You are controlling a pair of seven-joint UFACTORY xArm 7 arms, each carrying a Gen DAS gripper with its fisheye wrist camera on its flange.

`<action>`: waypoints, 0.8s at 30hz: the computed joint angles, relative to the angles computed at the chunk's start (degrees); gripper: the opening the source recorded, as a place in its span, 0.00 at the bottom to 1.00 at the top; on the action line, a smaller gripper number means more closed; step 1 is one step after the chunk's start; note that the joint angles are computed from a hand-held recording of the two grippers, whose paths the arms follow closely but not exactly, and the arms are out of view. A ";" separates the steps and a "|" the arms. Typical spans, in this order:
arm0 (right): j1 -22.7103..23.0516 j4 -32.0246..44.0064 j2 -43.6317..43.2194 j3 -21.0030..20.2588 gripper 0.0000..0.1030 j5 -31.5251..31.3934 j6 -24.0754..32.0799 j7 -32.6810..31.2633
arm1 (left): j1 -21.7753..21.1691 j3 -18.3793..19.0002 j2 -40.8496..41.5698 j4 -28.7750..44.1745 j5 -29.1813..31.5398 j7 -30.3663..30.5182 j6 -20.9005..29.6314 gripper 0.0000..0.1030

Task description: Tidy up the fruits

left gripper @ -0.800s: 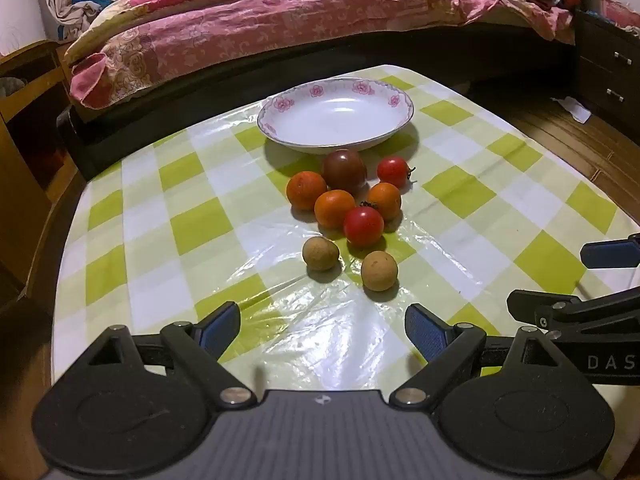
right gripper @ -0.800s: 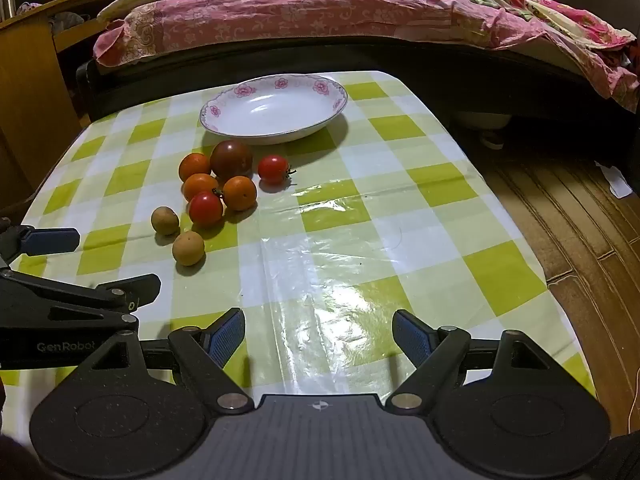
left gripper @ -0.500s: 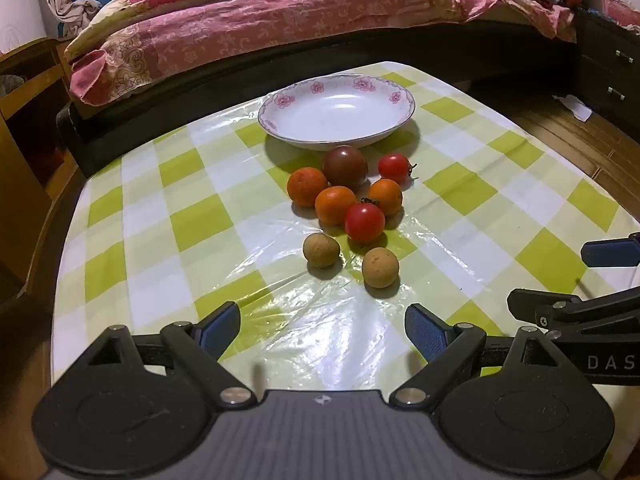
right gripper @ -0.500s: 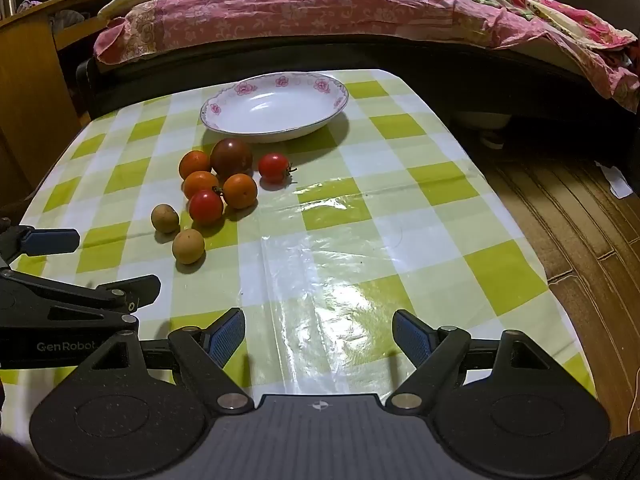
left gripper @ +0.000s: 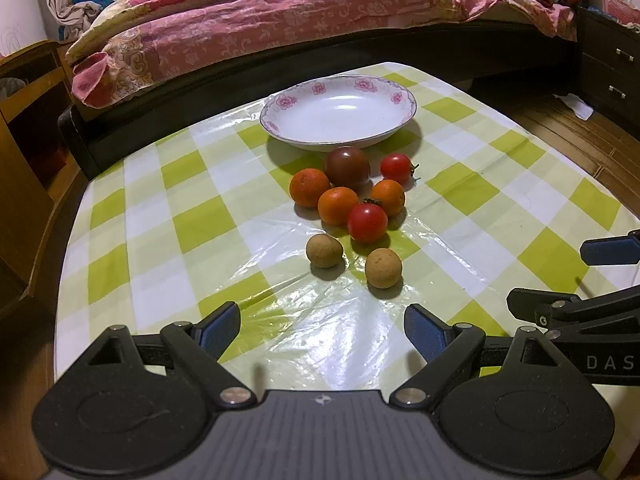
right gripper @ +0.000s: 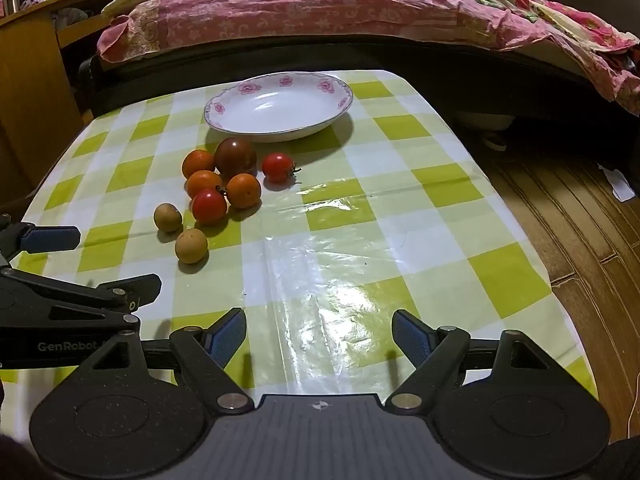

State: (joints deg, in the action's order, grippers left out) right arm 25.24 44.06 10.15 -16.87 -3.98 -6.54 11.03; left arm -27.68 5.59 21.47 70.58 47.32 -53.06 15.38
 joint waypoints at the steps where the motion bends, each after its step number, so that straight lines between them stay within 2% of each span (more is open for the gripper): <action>1: -0.42 0.09 -0.01 0.36 0.74 0.03 0.08 -0.14 | -0.05 0.10 -0.01 -0.04 0.12 -0.10 -0.07 0.93; 4: 3.45 -0.17 0.30 -2.87 0.74 0.30 -0.37 0.40 | -0.09 0.39 -0.05 -0.16 0.56 -0.34 -0.26 0.92; 8: 4.15 0.16 0.58 -3.33 0.74 0.88 -0.27 0.01 | -0.05 0.68 -0.56 -0.64 1.69 -0.80 -0.25 0.92; 14: 2.73 0.51 0.54 -1.85 0.73 0.93 0.03 -0.34 | 0.06 0.47 -0.44 -0.36 3.19 -1.78 0.21 0.91; 24: 4.68 0.69 0.75 -3.63 0.71 0.27 0.06 0.39 | 0.51 0.08 -0.61 -0.37 3.91 -2.18 0.35 0.90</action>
State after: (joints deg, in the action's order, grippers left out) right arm 29.92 44.75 10.90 -20.49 -3.71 -6.48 11.42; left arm -27.17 5.68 20.86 70.21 51.23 -55.24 15.73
